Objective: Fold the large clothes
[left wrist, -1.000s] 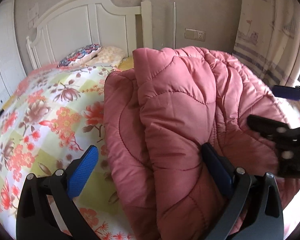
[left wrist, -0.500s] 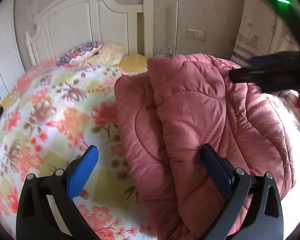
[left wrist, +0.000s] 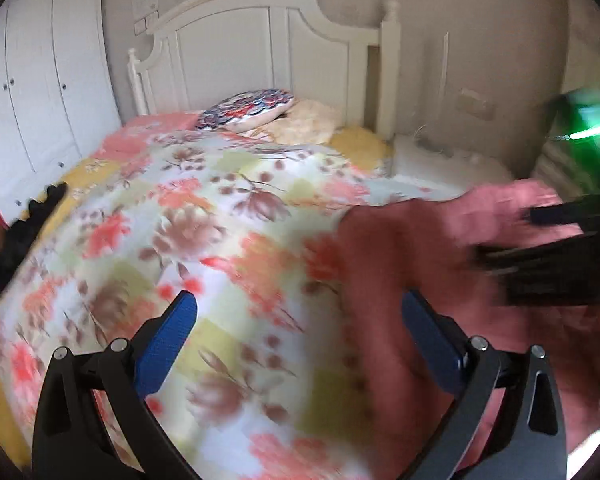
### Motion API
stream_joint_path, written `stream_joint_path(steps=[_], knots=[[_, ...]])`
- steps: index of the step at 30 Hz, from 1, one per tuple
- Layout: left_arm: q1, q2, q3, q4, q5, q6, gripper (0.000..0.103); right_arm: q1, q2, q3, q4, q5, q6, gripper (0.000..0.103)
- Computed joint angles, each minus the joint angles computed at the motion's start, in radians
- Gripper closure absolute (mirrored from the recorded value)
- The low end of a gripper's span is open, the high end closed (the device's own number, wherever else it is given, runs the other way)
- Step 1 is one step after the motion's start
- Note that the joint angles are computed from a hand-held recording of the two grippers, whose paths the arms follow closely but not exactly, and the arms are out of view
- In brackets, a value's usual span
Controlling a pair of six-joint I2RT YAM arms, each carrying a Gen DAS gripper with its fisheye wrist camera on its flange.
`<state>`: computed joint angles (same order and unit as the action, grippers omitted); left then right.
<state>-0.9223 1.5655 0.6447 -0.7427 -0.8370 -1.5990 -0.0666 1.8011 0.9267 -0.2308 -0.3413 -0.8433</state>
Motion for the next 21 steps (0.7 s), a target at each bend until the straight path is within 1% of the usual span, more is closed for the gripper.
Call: stream_joint_path(steps=[1,2,3,5,7,8,11,13,14,15,16,17,20,21], knots=[[0.04,-0.022,-0.023,0.054,0.01,0.063,0.002,-0.052,-0.025,0.02,-0.038,-0.054,-0.015,0.014],[0.076,-0.026,-0.035,0.102,0.025,0.12,0.002,-0.08,-0.036,0.03,-0.056,-0.082,-0.02,0.013],[0.127,-0.015,-0.04,0.15,0.041,0.191,0.002,-0.14,-0.042,0.075,-0.123,-0.129,-0.042,0.013],[0.172,0.009,-0.04,0.19,0.053,0.242,0.002,-0.247,-0.005,0.187,-0.269,-0.189,-0.11,0.012],[0.192,0.021,-0.048,0.223,0.062,0.261,0.002,-0.327,0.054,0.286,-0.381,-0.207,-0.174,0.011],[0.206,0.026,-0.057,0.246,0.066,0.278,0.002,-0.373,0.119,0.368,-0.459,-0.206,-0.202,0.011],[0.222,0.07,-0.062,0.304,0.086,0.303,0.002,-0.456,0.299,0.568,-0.64,-0.201,-0.24,0.011],[0.239,0.106,-0.058,0.339,0.104,0.329,0.002,-0.481,0.397,0.657,-0.715,-0.192,-0.249,0.01],[0.246,0.121,-0.057,0.356,0.112,0.339,0.002,-0.493,0.472,0.735,-0.792,-0.204,-0.261,0.01],[0.252,0.133,-0.054,0.367,0.118,0.349,0.002,-0.498,0.511,0.767,-0.83,-0.217,-0.262,0.01],[0.257,0.148,-0.05,0.378,0.125,0.36,0.002,-0.505,0.565,0.832,-0.891,-0.23,-0.265,0.008],[0.263,0.157,-0.048,0.385,0.133,0.369,0.002,-0.513,0.635,0.923,-0.974,-0.245,-0.264,0.007],[0.269,0.166,-0.047,0.401,0.14,0.388,0.002,-0.534,0.723,1.047,-1.091,-0.268,-0.275,0.006],[0.269,0.174,-0.042,0.401,0.136,0.397,0.002,-0.543,0.763,1.105,-1.149,-0.277,-0.287,0.006]])
